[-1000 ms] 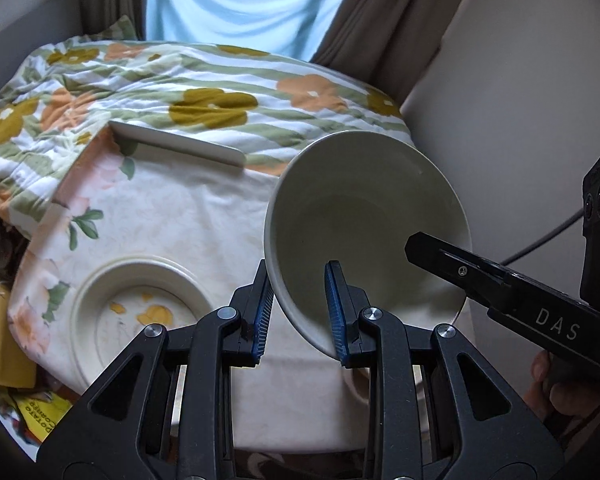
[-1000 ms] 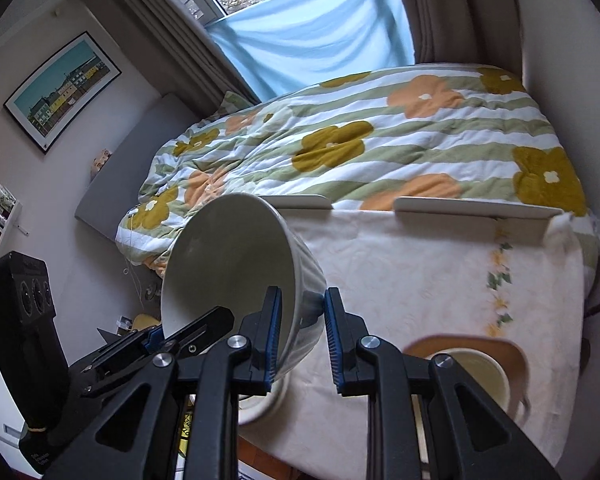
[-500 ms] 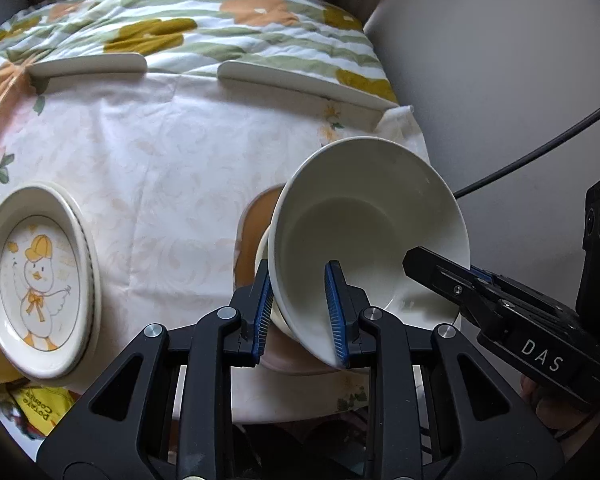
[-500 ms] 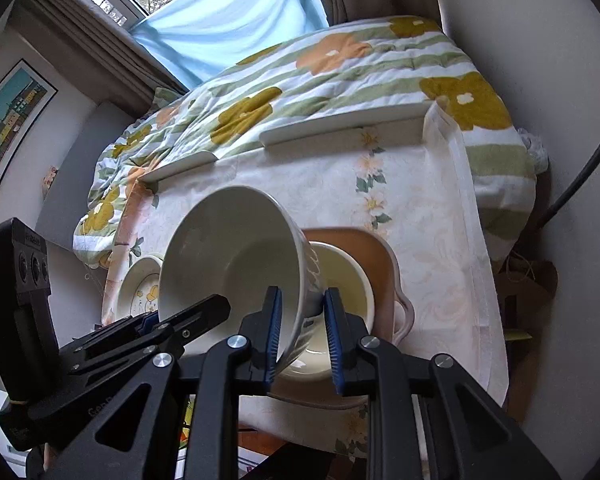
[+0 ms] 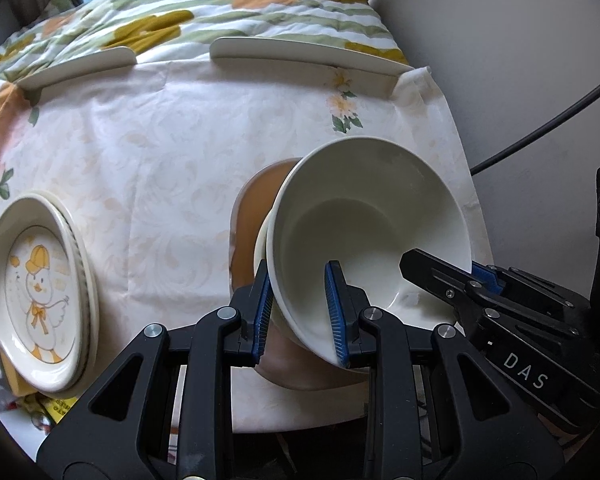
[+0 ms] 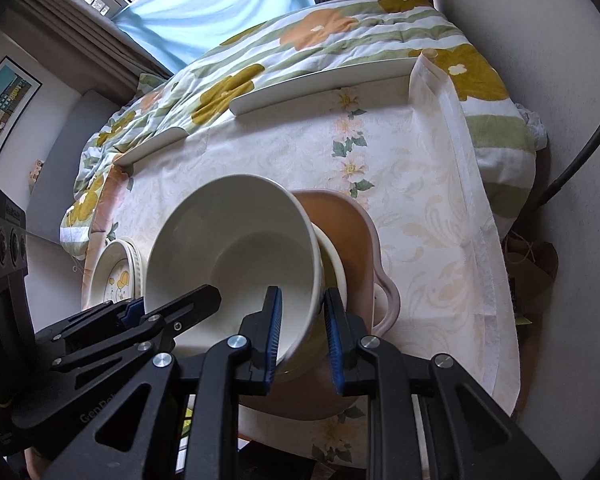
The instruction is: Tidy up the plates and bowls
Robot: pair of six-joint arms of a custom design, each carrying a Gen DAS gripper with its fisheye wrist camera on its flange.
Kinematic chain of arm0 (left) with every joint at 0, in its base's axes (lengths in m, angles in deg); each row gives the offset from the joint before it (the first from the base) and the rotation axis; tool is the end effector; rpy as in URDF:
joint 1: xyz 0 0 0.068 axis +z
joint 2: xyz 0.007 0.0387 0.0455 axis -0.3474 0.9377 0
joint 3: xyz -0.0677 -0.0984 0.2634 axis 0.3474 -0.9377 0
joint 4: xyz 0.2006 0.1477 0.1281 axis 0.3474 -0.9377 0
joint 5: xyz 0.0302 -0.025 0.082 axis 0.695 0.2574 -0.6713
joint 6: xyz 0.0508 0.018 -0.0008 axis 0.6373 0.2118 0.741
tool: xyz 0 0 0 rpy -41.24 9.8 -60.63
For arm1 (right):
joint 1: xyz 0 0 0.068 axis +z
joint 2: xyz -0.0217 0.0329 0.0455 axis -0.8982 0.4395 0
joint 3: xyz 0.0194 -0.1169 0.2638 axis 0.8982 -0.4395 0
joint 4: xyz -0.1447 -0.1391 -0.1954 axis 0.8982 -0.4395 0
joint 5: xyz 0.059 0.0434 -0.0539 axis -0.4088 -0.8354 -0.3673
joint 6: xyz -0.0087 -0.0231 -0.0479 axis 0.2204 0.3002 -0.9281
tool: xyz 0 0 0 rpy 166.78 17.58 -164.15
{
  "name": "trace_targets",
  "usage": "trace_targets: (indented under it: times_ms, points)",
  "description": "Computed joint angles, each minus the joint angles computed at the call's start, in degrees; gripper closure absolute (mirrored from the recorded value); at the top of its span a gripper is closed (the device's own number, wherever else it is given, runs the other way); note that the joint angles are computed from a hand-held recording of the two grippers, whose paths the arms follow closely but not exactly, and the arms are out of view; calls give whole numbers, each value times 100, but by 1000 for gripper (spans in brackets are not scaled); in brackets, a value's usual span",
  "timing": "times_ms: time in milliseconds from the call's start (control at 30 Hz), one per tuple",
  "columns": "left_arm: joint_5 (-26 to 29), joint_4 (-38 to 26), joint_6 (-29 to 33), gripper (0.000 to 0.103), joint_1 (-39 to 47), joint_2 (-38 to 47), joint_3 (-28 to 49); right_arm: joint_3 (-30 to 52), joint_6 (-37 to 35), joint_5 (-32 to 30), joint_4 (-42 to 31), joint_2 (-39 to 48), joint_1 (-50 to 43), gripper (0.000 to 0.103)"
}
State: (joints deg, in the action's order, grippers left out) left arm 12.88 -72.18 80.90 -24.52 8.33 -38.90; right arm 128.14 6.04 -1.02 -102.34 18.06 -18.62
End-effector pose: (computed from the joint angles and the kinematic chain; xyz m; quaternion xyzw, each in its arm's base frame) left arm 0.2511 -0.0271 0.1966 0.0909 0.9755 -0.1220 0.1588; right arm 0.2206 0.2207 0.1887 0.0570 0.9656 0.1733 0.1855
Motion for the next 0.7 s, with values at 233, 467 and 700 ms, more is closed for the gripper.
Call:
trace_targets:
  times_ms: [233, 467, 700]
  points:
    - [-426, 245, -62, 80, -303, -130, -209, 37, -207, 288, -97, 67, 156, 83]
    - [-492, 339, -113, 80, -409, -172, -317, 8, -268, 368, -155, 40, 171, 83]
    - [-515, 370, -201, 80, -420, -189, -326, -91, -275, 302, -70, -30, 147, 83]
